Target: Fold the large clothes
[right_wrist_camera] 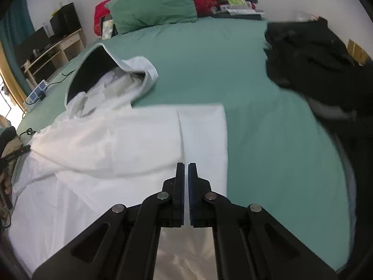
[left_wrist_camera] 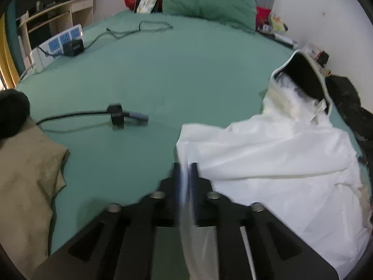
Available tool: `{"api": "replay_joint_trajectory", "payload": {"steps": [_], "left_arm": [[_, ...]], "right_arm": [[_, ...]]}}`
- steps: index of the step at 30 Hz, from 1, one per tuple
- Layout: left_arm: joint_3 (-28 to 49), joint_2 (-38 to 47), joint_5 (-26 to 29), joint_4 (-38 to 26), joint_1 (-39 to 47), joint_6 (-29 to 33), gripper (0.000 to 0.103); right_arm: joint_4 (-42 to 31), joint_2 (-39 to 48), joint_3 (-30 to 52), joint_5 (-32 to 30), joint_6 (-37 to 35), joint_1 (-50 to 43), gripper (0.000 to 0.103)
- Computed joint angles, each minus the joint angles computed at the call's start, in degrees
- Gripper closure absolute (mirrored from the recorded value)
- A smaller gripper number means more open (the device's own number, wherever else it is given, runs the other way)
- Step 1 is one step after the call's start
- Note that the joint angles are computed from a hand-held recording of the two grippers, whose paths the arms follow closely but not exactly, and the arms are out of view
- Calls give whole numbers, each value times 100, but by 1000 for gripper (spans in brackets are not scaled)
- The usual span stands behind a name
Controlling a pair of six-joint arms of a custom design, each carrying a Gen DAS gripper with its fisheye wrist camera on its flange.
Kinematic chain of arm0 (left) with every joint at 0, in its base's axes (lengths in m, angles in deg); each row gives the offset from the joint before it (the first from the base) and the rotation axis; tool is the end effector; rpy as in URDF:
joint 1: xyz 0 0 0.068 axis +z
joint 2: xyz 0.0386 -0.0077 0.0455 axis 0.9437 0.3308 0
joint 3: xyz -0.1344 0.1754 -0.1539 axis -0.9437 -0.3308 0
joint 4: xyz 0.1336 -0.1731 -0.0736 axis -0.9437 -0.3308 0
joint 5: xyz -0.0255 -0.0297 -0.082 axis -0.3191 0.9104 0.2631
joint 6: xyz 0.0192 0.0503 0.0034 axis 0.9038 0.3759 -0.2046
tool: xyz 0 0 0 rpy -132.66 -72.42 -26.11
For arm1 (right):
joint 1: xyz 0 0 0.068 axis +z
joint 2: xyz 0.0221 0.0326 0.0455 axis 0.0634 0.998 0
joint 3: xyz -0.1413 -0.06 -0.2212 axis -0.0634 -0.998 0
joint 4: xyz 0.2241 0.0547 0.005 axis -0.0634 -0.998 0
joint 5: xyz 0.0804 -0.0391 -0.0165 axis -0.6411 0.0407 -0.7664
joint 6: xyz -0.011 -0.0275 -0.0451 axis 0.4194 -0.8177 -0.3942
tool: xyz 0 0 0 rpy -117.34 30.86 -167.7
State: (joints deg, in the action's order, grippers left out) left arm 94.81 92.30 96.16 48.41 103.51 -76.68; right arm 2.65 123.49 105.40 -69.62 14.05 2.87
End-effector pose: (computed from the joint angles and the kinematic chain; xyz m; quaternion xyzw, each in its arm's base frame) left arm 0.1304 0.0708 0.1775 -0.1311 0.9318 -0.0289 0.3373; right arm 0.1835 0.0082 0.1975 -0.1090 0.9385 0.1208 0.3046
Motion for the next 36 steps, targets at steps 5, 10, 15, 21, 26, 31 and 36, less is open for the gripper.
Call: {"api": "replay_joint_trajectory", "payload": {"steps": [5,10,15,21,26,31,36], "left_arm": [[363,-1075,509,-1271,82,60,49],[174,-1445,-66,-1777,-1170,-313,49],[-213,-1099,-387,-1377,-1570,-603,49],[-66,-884,-253,-1445,-1321,-366,49],[48,-658,-596,-1356,-1482,-451,49],[607,-185,-740,-963,-1806,-750,49],[1559,1088,-1008,252,-2607,-1277,48]], "right_arm": [[-56,-11,105,-242,-69,-338,99],[137,789,695,-345,109,105,29],[689,1529,635,427,-22,874,68],[311,26,229,1846,-457,1522,100],[-507,-269,272,1835,-666,1056,100],[-517,-56,272,1440,-899,435,85],[309,611,1138,1354,-279,1176,22]]}}
